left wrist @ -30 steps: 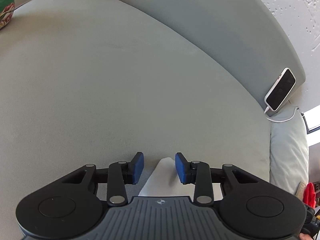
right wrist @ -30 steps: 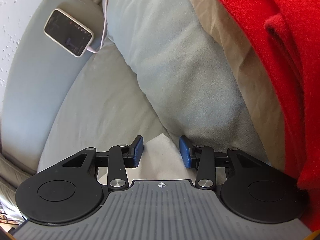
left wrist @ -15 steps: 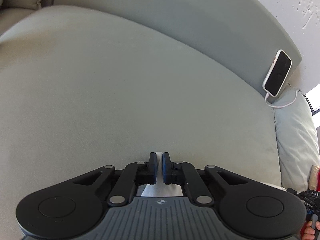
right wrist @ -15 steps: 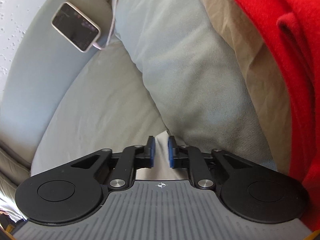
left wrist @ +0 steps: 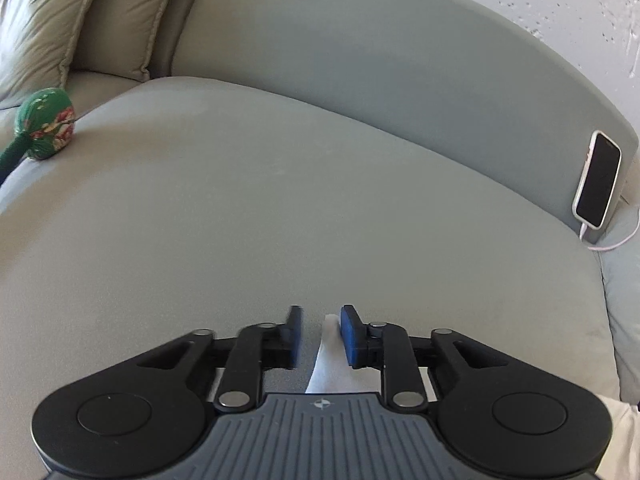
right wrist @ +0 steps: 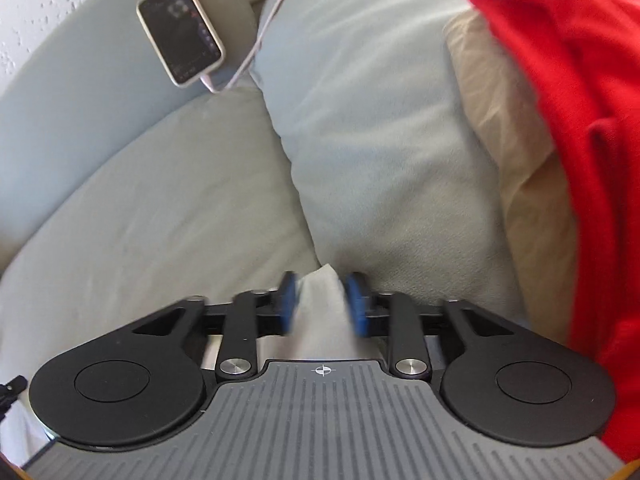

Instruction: Fold clothes

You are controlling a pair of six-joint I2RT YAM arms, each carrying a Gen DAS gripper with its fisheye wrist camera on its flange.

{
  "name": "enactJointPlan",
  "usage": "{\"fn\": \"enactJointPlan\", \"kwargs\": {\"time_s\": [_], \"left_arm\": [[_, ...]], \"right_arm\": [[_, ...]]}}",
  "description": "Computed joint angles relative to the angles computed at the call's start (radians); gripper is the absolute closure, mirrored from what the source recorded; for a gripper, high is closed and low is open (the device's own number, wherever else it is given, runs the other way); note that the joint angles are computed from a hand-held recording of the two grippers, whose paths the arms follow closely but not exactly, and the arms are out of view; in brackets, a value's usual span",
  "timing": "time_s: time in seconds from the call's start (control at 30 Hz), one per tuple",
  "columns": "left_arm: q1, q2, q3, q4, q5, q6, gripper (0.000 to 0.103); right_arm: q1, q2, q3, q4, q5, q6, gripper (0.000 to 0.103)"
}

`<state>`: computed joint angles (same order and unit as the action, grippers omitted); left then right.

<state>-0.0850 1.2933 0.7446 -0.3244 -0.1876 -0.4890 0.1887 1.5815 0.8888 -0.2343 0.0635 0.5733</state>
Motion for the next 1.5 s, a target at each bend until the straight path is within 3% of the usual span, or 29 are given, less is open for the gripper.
{"fn": "enactJointPlan", "kwargs": {"time_s": [0.03, 0.13, 0.2, 0.33, 0.4, 0.5, 0.53, 0.57, 0.6, 0.63, 0.7, 0.8, 0.83, 0.87, 0.9, 0.97, 1.07, 1.13, 1.17, 1.2, 1.23, 1.33, 1.43, 1.5], "left_arm": [[-0.013, -0.032, 0.016, -0.045, -0.025, 0.012, 0.062], [-0.087, -0.166, 0.057, -0.201, -0.093, 0.028, 0.062], [-0.190, -0.250, 0.088, -0.321, -0.136, -0.024, 0.062], [-0.527, -0.365, 0.148, -0.525, -0.286, -0.225, 0.051], [-0.718, -0.338, 0.184, -0.610, -0.371, -0.358, 0.051], [-0.893, -0.277, 0.195, -0.659, -0.394, -0.491, 0.051], [-0.943, -0.254, 0.198, -0.667, -0.394, -0.528, 0.051], [-0.992, -0.251, 0.207, -0.693, -0.386, -0.581, 0.052], [-1.043, -0.255, 0.218, -0.722, -0.377, -0.640, 0.052], [-1.095, -0.258, 0.229, -0.749, -0.368, -0.699, 0.052], [-1.220, -0.299, 0.246, -0.801, -0.409, -0.778, 0.051], [-1.353, -0.220, 0.351, -0.975, -0.511, -0.911, 0.049], [-1.378, -0.190, 0.377, -1.019, -0.548, -0.945, 0.048], [-1.387, -0.163, 0.386, -1.044, -0.581, -0.971, 0.042], [-1.378, -0.129, 0.386, -1.054, -0.603, -0.995, 0.040], [-1.342, -0.058, 0.375, -1.043, -0.622, -1.029, 0.040], [-1.269, 0.012, 0.317, -0.919, -0.599, -1.011, 0.044], [-1.229, 0.055, 0.274, -0.816, -0.609, -0.948, 0.047], [-1.215, 0.085, 0.264, -0.776, -0.620, -0.912, 0.054], [-1.203, 0.115, 0.258, -0.741, -0.632, -0.883, 0.055], [-1.190, 0.136, 0.247, -0.712, -0.625, -0.868, 0.055], [-1.147, 0.180, 0.215, -0.635, -0.549, -0.835, 0.074], [-1.188, 0.174, 0.198, -0.657, -0.517, -0.839, 0.074], [-1.220, 0.160, 0.223, -0.723, -0.489, -0.836, 0.074]], "right_arm": [[0.001, -0.056, -0.019, -0.013, -0.006, -0.014, 0.048], [-0.003, -0.241, -0.076, -0.079, -0.061, -0.038, 0.048], [-0.009, -0.371, -0.105, -0.144, -0.115, -0.044, 0.047], [0.022, -0.603, -0.145, -0.316, -0.195, -0.055, 0.047], [0.047, -0.699, -0.173, -0.382, -0.212, -0.032, 0.047], [0.100, -0.824, -0.210, -0.462, -0.209, 0.008, 0.047], [0.137, -0.866, -0.225, -0.480, -0.181, 0.018, 0.047], [0.198, -0.912, -0.241, -0.489, -0.117, 0.037, 0.054], [0.264, -0.958, -0.250, -0.504, -0.041, 0.069, 0.078], [0.326, -1.012, -0.253, -0.522, 0.023, 0.099, 0.086], [0.454, -1.116, -0.234, -0.562, 0.158, 0.131, 0.086], [0.546, -1.149, -0.159, -0.618, 0.285, 0.114, 0.084], [0.572, -1.155, -0.132, -0.635, 0.321, 0.103, 0.083], [0.547, -1.147, -0.124, -0.643, 0.284, 0.089, 0.079], [0.500, -1.137, -0.122, -0.648, 0.215, 0.068, 0.068], [0.453, -1.103, -0.141, -0.656, 0.131, 0.046, 0.057], [0.516, -1.045, -0.265, -0.607, 0.158, 0.094, 0.059], [0.559, -1.008, -0.352, -0.519, 0.174, 0.107, 0.070], [0.567, -0.986, -0.382, -0.466, 0.172, 0.098, 0.078], [0.571, -0.961, -0.408, -0.410, 0.169, 0.084, 0.080], [0.566, -0.928, -0.420, -0.379, 0.165, 0.074, 0.080], [0.549, -0.813, -0.436, -0.305, 0.157, 0.046, 0.078], [0.513, -0.777, -0.466, -0.302, 0.108, 0.000, 0.079], [0.497, -0.866, -0.470, -0.417, 0.068, -0.008, 0.079]]}}
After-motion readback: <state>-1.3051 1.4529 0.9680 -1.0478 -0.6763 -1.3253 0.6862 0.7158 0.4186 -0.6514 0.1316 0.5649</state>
